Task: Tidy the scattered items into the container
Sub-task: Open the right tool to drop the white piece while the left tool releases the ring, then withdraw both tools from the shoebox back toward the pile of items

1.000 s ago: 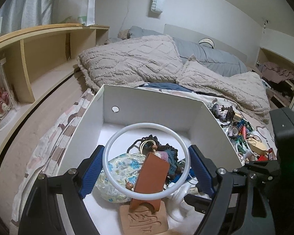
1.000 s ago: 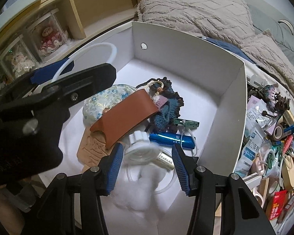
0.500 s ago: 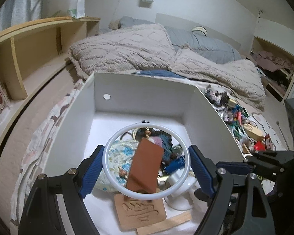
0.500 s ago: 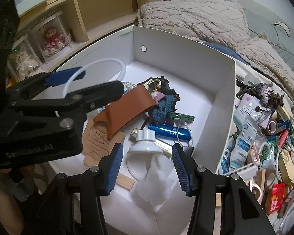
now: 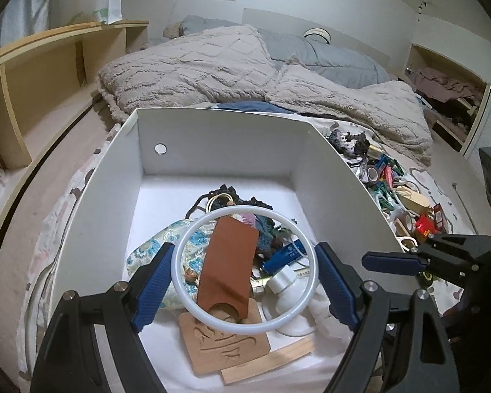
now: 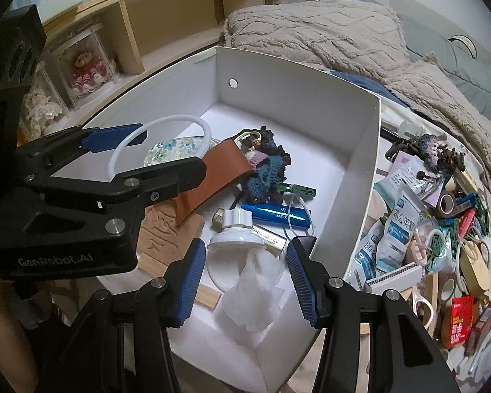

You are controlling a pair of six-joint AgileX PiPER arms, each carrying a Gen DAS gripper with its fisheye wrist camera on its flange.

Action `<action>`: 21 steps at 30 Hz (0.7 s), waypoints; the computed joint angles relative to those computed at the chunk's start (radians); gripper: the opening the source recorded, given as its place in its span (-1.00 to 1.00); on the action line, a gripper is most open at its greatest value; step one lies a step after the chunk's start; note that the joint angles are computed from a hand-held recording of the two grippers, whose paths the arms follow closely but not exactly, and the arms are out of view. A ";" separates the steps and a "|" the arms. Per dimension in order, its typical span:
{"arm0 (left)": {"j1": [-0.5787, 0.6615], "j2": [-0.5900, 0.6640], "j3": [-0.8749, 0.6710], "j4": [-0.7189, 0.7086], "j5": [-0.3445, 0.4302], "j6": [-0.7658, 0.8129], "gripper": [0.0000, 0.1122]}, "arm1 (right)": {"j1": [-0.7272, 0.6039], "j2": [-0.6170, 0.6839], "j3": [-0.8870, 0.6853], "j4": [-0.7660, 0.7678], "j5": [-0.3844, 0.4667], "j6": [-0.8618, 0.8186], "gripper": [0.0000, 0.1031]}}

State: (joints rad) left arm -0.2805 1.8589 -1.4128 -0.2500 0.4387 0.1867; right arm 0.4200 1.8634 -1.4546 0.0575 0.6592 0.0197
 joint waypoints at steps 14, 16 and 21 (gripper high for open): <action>-0.040 -0.023 0.035 0.241 -0.064 -0.236 0.83 | -0.002 -0.021 0.033 -0.010 -0.032 0.028 0.01; -0.043 -0.022 0.036 0.257 -0.067 -0.251 0.83 | -0.005 -0.027 0.043 -0.002 -0.042 0.025 0.01; -0.049 -0.026 0.042 0.269 -0.075 -0.266 0.83 | -0.012 -0.047 0.069 -0.006 -0.079 0.045 0.01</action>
